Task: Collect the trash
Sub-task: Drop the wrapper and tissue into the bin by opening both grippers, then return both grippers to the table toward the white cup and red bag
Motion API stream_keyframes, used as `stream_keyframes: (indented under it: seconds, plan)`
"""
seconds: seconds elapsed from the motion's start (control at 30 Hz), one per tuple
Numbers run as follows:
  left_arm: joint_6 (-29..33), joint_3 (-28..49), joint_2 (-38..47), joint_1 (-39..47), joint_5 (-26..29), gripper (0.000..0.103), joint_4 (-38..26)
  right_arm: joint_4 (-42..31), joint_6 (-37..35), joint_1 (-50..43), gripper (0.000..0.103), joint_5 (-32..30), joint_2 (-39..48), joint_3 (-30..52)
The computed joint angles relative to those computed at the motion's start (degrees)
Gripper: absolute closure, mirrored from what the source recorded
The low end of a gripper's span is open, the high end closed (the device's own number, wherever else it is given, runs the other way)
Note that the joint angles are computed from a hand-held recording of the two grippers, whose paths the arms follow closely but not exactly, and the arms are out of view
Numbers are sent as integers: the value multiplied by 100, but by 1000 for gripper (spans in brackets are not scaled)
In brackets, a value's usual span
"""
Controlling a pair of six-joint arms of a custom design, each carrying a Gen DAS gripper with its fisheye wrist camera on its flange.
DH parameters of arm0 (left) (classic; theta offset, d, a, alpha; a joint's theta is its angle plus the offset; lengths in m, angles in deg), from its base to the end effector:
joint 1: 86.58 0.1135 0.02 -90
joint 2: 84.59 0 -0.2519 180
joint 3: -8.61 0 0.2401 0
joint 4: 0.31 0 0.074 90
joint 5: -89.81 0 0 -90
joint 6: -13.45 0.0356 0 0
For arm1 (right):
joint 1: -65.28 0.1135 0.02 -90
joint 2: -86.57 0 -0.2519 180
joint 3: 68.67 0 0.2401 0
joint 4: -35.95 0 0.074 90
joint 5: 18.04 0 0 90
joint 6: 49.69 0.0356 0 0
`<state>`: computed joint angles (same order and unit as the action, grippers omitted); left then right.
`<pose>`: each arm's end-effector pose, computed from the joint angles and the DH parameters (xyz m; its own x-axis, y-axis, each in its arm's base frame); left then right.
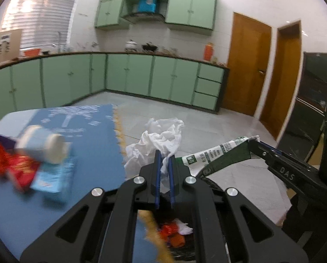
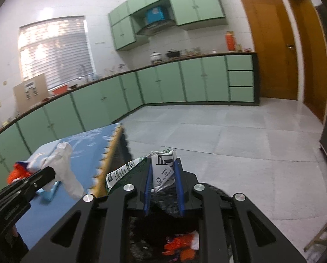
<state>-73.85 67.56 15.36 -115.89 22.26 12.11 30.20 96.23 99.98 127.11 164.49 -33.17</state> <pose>0.2886 -0.1776 0.1530 -0.3816 0.2642 -0.8858 0.7637 0.6300 -0.1411 0.1872 0.0941 0.1276 -0.2400 0.4095 -0.8802 0.5772 0.7892 0.2097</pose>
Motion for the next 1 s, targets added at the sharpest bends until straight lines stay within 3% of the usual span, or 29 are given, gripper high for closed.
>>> stream_keyframes:
  seconds: [0.1, 0.2, 0.23, 0.47, 0.67, 0.7, 0.8, 1.0]
  plan:
    - [-84, 417, 453, -360, -4, 93, -81, 269, -233, -441, 83, -273, -94, -298]
    - [-143, 755, 802, -582, -6, 64, -170, 528, -353, -878, 78, -643, -78, -533]
    - [-147, 787, 862, -581, 24, 60, -159, 671, -398, -1014, 78, -777, -95, -640]
    - [-141, 960, 928, -544, -52, 55, -229, 581, -275, -1014, 67, -698, -384, -796]
    - [-135, 468, 308, -88, -104, 38, -100, 135, -121, -582, 43, -384, -525, -469]
    - [-105, 352, 190, 45, -76, 37, -44, 27, -51, -436, 33, -283, -457, -326]
    - [-1, 70, -124, 496, -107, 29, 18, 6, -98, -81, 23, -102, -145, 99]
    - [367, -296, -455, 1603, -160, 27, 102, 580, -612, 314, 17, -173, 929, 1055]
